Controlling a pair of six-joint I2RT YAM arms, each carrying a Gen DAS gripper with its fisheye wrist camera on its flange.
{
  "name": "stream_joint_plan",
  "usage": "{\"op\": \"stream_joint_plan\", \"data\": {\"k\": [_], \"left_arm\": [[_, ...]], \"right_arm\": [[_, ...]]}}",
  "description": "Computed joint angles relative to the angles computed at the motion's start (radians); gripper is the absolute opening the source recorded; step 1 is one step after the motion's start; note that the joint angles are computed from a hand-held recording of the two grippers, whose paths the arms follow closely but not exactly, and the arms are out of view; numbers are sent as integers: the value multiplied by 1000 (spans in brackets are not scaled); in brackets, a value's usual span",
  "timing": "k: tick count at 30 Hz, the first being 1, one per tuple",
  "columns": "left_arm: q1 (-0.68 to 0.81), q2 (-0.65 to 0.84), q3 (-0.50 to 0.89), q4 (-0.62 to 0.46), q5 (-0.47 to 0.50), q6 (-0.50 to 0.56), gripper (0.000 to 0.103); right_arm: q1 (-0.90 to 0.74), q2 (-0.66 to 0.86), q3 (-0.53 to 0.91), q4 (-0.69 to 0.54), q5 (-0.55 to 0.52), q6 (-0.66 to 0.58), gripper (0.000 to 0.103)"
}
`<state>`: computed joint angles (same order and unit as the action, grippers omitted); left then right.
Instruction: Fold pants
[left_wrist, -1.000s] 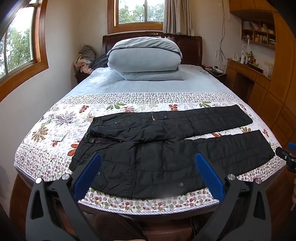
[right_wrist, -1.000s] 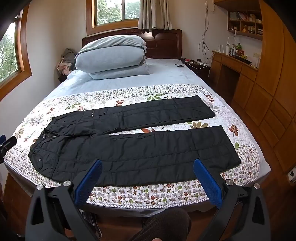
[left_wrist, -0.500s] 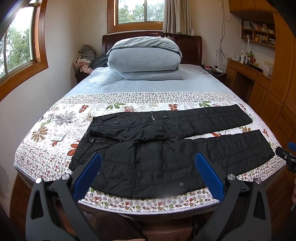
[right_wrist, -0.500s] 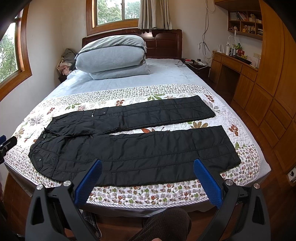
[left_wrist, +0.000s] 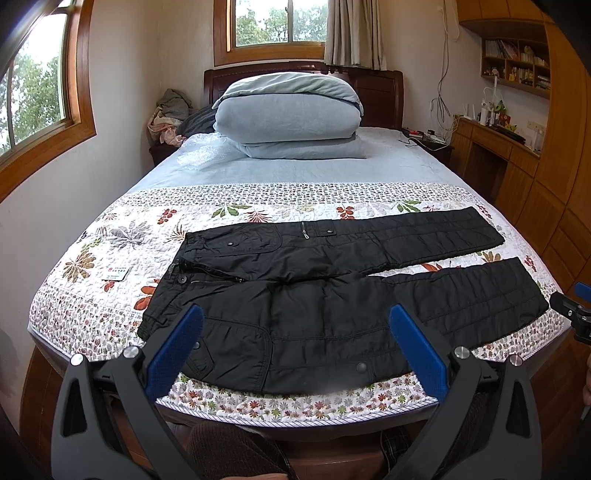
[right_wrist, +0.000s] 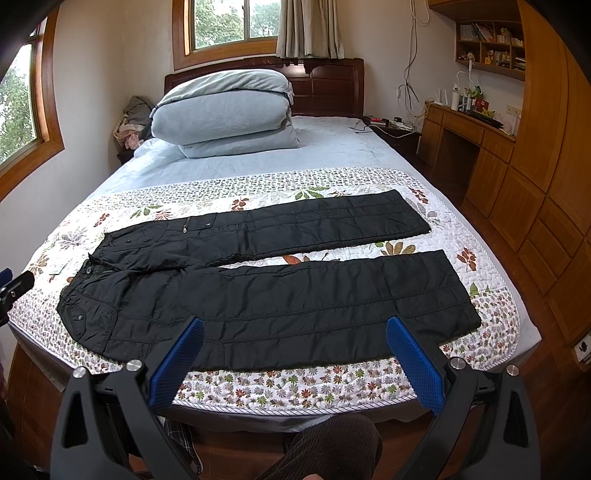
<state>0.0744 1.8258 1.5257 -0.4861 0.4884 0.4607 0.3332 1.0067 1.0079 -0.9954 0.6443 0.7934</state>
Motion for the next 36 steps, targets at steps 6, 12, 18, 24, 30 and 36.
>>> {"op": "stream_joint_plan", "data": {"k": [6, 12, 18, 24, 30, 36], "left_arm": [[3, -7, -16, 6, 1, 5, 101], [3, -7, -19, 10, 0, 4, 101], [2, -7, -19, 9, 0, 3, 101], [-2, -5, -5, -1, -3, 2, 101], [-3, -5, 2, -8, -4, 4, 101], [-3, -6, 1, -8, -4, 5, 101]], "right_arm": [[3, 3, 3, -1, 0, 2, 100], [3, 3, 3, -2, 1, 2, 100], [1, 2, 2, -1, 0, 2, 100], [1, 2, 1, 1, 0, 0, 100], [1, 2, 1, 0, 0, 1, 100], [0, 1, 0, 2, -1, -1, 100]]}}
